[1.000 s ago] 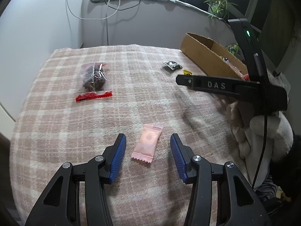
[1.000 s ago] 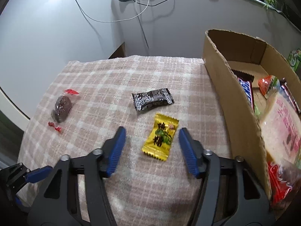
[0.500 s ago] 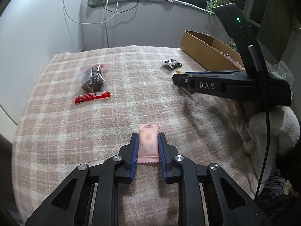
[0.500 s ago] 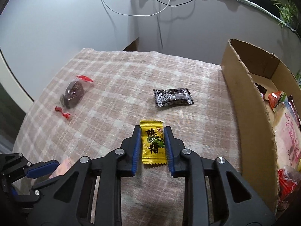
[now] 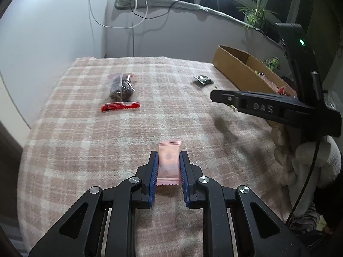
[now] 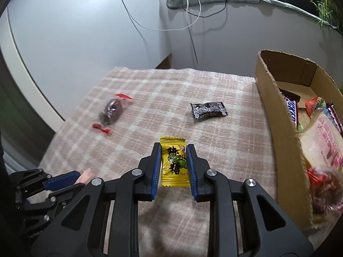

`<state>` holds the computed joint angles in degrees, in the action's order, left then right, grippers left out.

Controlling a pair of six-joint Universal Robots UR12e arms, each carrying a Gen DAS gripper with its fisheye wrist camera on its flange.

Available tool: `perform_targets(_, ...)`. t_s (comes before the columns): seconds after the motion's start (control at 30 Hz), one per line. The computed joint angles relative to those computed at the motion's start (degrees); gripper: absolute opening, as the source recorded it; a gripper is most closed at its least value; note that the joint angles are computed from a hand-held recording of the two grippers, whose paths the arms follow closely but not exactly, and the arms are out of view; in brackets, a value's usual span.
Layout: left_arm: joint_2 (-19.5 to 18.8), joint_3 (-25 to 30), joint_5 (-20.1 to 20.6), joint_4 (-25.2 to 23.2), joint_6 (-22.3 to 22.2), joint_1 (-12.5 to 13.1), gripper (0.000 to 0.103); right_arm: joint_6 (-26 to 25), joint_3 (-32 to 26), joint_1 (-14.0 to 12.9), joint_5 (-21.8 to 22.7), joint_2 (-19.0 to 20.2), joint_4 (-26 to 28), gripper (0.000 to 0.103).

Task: Organize snacks
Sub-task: 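Grasp the yellow candy packet with the right gripper while the left grasps the pink candy, then carry the yellow packet and pink candy over the cardboard box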

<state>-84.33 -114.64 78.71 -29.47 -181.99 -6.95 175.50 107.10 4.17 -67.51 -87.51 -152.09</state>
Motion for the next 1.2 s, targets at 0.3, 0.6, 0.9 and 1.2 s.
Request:
perform_targets(0.3,0.6,0.3,0.4,1.9,-2.3,-0.5,0.018,0.3,1.8,-2.2,4.4,-3.0,-1.8,0.024)
perform_targets(0.6,-0.5,2.3,0.3,4.0,-3.7,-1.9,0.018,0.8,3.1,-6.1,7.9,-5.8,-4.4,0.024)
perform_targets(0.9,-3.2,5.9,-0.3,6.5,-5.2,-3.6,0.018,0.8,4.0,-11.0,8.5,-7.6,-5.4,0.024)
perform_targets(1.2,-7.1,10.4,-0.8,7.2,-5.3,-6.1,0.018,0.5,4.0,-15.4,7.5,-8.0,-5.2,0.024)
